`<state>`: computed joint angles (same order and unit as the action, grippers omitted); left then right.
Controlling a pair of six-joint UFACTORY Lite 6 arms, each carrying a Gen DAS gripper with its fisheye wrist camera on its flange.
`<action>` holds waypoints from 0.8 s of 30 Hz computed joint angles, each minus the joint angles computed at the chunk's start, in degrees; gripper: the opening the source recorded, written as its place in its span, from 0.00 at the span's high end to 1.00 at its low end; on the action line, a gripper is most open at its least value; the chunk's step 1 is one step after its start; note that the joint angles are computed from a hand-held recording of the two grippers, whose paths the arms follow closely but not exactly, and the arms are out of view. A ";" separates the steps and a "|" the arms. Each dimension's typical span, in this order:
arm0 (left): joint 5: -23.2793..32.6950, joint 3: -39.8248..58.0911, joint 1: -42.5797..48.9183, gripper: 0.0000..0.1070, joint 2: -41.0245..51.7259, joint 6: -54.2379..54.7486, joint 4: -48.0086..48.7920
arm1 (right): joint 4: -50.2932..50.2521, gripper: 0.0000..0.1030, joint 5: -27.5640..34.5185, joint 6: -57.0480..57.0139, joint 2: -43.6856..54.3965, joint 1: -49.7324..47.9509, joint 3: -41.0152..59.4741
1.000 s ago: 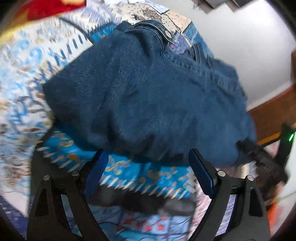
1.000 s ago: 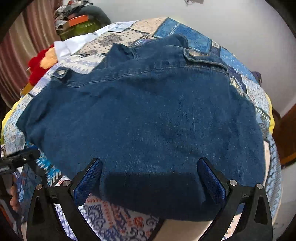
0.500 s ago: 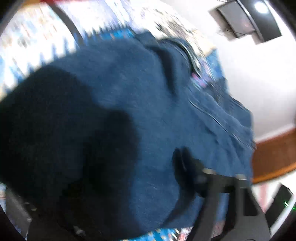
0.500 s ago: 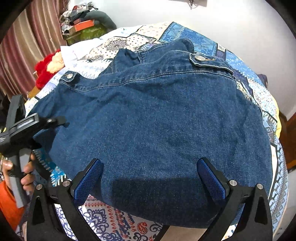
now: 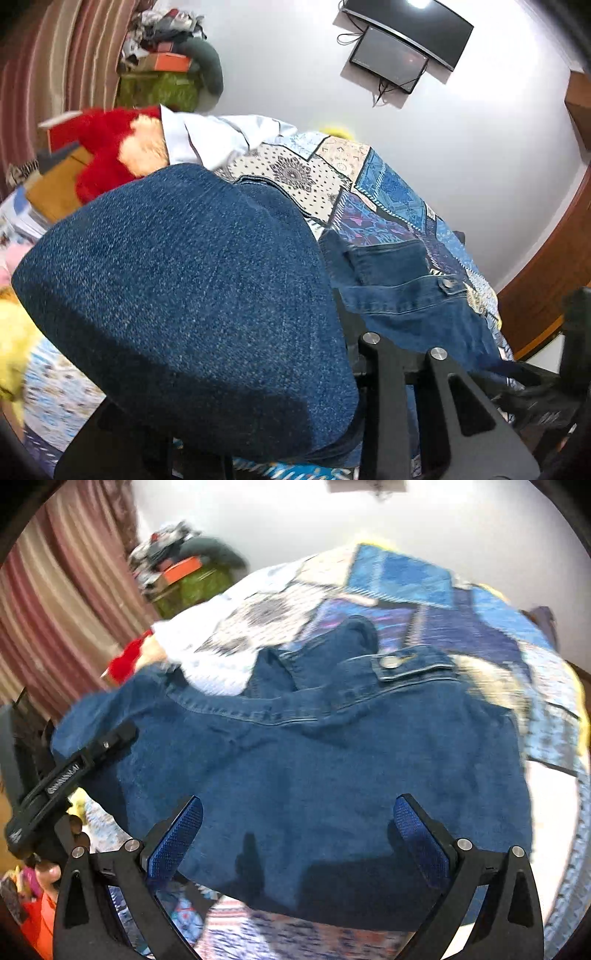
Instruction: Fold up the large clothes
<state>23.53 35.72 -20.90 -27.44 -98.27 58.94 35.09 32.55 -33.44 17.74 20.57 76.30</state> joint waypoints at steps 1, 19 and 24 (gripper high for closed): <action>0.94 -0.46 0.14 0.70 -1.12 2.31 -1.92 | -0.57 0.00 0.29 0.62 2.12 2.27 0.87; 14.92 23.09 -12.96 0.75 17.58 6.82 1.80 | 0.85 0.00 4.79 -6.72 -4.42 -8.63 -4.14; 19.29 46.50 -23.10 0.76 35.93 10.65 3.64 | 3.18 0.00 11.34 -15.64 -11.97 -28.08 -5.51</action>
<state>42.82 82.21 -44.00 8.49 -87.62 62.58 38.27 43.89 -49.08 5.77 -7.50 70.79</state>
